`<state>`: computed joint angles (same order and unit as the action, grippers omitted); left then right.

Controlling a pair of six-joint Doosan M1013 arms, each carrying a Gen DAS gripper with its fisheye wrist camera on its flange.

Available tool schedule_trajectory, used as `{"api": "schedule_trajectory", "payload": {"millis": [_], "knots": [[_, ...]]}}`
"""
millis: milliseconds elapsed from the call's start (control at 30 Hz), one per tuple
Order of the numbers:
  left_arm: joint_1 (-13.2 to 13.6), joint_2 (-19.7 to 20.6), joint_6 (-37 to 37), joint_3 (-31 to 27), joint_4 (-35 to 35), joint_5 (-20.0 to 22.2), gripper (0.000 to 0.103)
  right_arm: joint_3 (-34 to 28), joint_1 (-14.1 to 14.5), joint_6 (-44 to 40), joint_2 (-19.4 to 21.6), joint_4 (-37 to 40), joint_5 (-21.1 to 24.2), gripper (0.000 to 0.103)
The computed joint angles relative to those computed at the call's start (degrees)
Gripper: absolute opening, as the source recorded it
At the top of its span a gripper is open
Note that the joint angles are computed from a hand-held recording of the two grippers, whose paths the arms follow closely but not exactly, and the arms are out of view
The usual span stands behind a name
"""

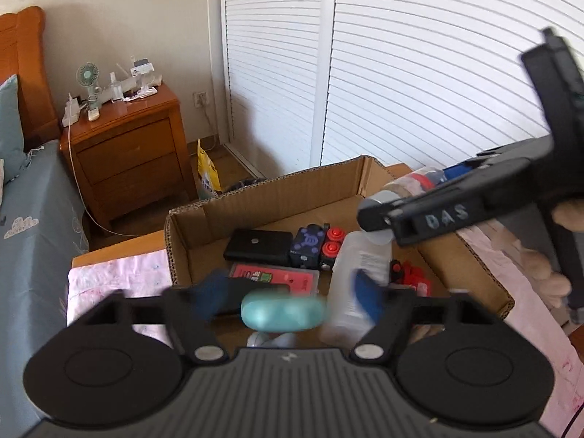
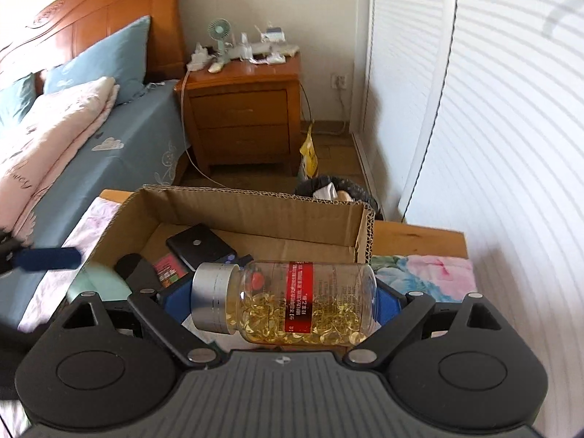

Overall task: Organize rigid objects
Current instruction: 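Carry the teal case and capsule jar into the box and open both tools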

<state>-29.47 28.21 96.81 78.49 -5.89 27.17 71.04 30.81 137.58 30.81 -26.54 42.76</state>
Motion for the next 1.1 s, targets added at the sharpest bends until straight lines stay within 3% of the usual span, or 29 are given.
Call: {"api": "schedule_trajectory", "payload": {"millis": [167, 300, 400, 533, 700, 1100], "knots": [[-1.10, -3.04, -7.96, 4.56, 11.79, -4.94, 0.097, 1.66, 0.72, 4.11, -1.32, -3.70, -1.51, 0.103], [-1.94, -5.57, -15.40, 7.85, 18.11, -6.63, 0.098, 2.63, 2.45, 6.63, -2.92, -6.52, 0.83, 0.103], [-2.88, -7.15, -24.96, 9.55, 25.13, -4.36, 0.100, 3.38, 4.99, 9.02, -3.80, -10.12, 5.80, 0.103], [-4.81, -8.48, -37.77, 11.63, 36.68, -0.52, 0.100, 6.01, 8.08, 13.30, -5.32, -12.22, 8.39, 0.103], [-5.35, -9.70, -36.30, 13.02, 30.72, 2.18, 0.100, 8.19, 11.09, 20.50, -6.20, -14.21, 11.84, 0.103], [-7.62, -12.17, -49.22, 15.86, 39.21, 5.51, 0.100, 10.22, 13.34, 29.09, -7.12, -16.30, 17.19, 0.103]]}}
